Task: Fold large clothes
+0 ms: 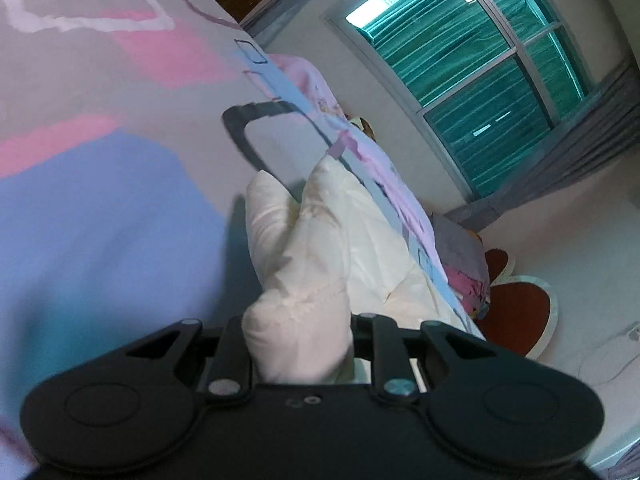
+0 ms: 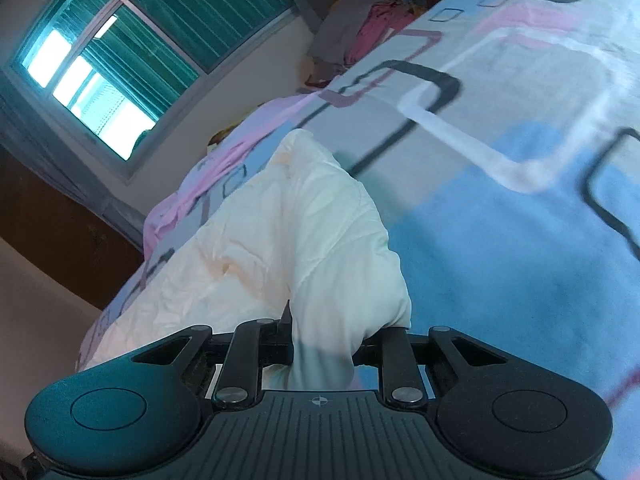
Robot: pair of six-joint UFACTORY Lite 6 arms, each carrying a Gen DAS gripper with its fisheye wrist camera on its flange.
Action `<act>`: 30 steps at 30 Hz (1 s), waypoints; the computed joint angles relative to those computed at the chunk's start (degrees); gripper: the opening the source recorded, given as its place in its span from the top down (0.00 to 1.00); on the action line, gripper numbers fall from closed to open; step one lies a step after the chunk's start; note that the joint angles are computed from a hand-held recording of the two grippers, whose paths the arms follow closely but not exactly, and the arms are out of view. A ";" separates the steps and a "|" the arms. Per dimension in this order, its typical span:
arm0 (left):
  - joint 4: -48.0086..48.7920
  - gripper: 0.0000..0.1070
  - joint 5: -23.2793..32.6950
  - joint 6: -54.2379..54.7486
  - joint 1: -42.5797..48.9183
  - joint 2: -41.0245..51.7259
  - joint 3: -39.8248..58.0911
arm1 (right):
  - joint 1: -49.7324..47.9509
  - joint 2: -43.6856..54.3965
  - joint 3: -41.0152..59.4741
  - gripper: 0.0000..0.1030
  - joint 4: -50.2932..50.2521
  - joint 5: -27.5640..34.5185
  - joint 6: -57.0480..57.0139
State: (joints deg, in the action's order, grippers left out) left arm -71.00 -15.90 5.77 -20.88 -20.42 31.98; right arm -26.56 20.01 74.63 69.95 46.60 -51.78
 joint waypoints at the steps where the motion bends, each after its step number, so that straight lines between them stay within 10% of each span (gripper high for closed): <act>1: -5.38 0.81 -1.91 4.03 -2.38 -1.58 -1.02 | -1.49 -1.85 -2.39 0.80 -0.24 0.99 -1.20; 16: -34.40 0.81 -30.58 14.31 -34.71 -13.92 -7.90 | -17.08 -12.63 -15.21 0.80 -5.81 12.59 -9.86; 25: -34.69 0.72 -30.88 11.80 -36.61 -12.68 -10.86 | -20.83 -10.97 -17.51 0.79 -7.38 14.22 -11.95; 28: -36.20 0.53 -34.99 12.25 -39.31 -8.85 -9.50 | -21.78 -7.68 -15.24 0.61 -8.24 15.98 -10.31; 30: -38.51 0.44 -39.82 10.80 -43.46 -7.78 -8.58 | -23.52 -7.89 -14.97 0.28 -9.01 14.73 -10.23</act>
State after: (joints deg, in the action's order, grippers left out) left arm -109.51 -55.72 16.56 -64.34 -28.19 23.39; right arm -50.08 12.11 59.67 60.94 61.33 -62.01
